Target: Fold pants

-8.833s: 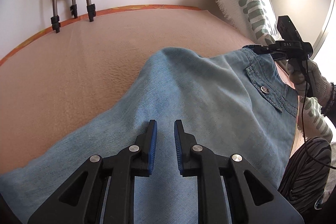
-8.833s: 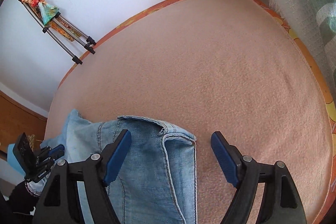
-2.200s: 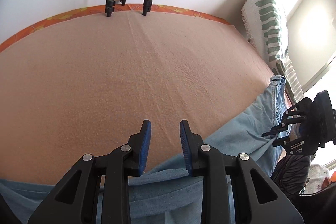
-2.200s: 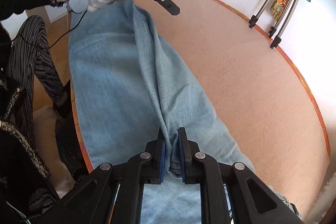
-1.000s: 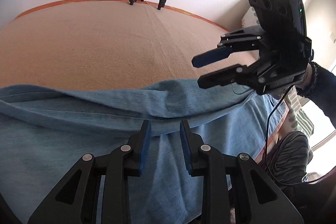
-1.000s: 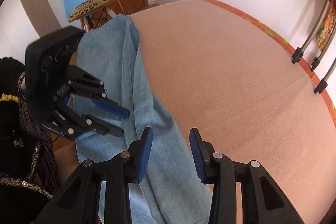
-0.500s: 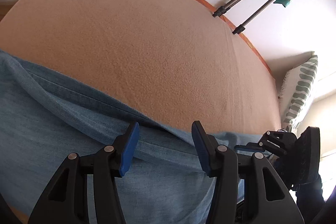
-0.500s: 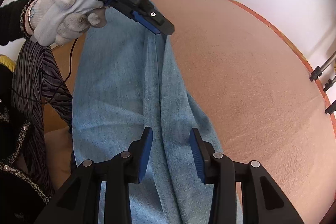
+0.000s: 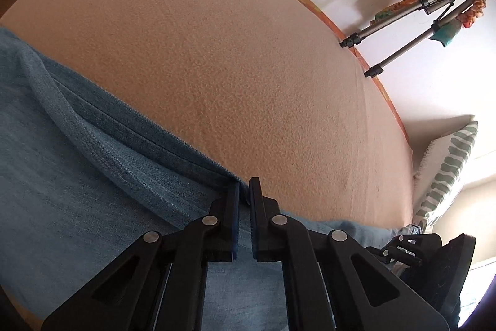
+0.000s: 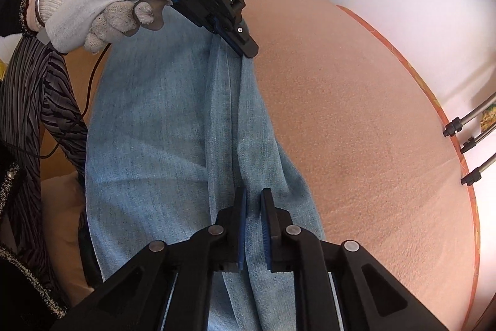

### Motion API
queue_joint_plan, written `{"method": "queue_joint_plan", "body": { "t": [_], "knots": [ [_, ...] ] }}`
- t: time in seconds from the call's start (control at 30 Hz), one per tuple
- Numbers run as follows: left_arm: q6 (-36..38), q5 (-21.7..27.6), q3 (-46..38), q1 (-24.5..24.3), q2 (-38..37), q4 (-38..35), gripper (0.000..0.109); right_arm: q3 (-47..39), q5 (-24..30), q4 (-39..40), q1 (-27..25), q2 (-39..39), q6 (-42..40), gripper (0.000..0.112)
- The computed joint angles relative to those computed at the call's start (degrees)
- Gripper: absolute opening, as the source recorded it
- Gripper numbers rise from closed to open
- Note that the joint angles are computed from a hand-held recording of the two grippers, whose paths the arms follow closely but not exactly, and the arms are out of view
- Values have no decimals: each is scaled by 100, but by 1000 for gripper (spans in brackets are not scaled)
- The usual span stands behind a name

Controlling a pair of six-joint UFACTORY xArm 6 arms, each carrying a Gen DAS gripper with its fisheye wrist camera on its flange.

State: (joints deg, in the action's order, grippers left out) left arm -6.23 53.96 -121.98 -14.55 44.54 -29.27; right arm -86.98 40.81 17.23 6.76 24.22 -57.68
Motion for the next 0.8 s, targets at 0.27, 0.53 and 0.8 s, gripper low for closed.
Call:
{"method": "queue_joint_plan", "body": {
  "t": [0.27, 0.53, 0.8],
  "knots": [
    [513, -1153, 1396, -139, -979, -146, 4, -171, 0, 799, -110, -97, -106, 0],
    [675, -986, 2012, -129, -1303, 229, 2, 388, 378, 186, -19, -390, -560, 0],
    [947, -1013, 2146, -66, -1398, 41, 2, 1096, -538, -84, -90, -863, -726, 68]
  ]
}}
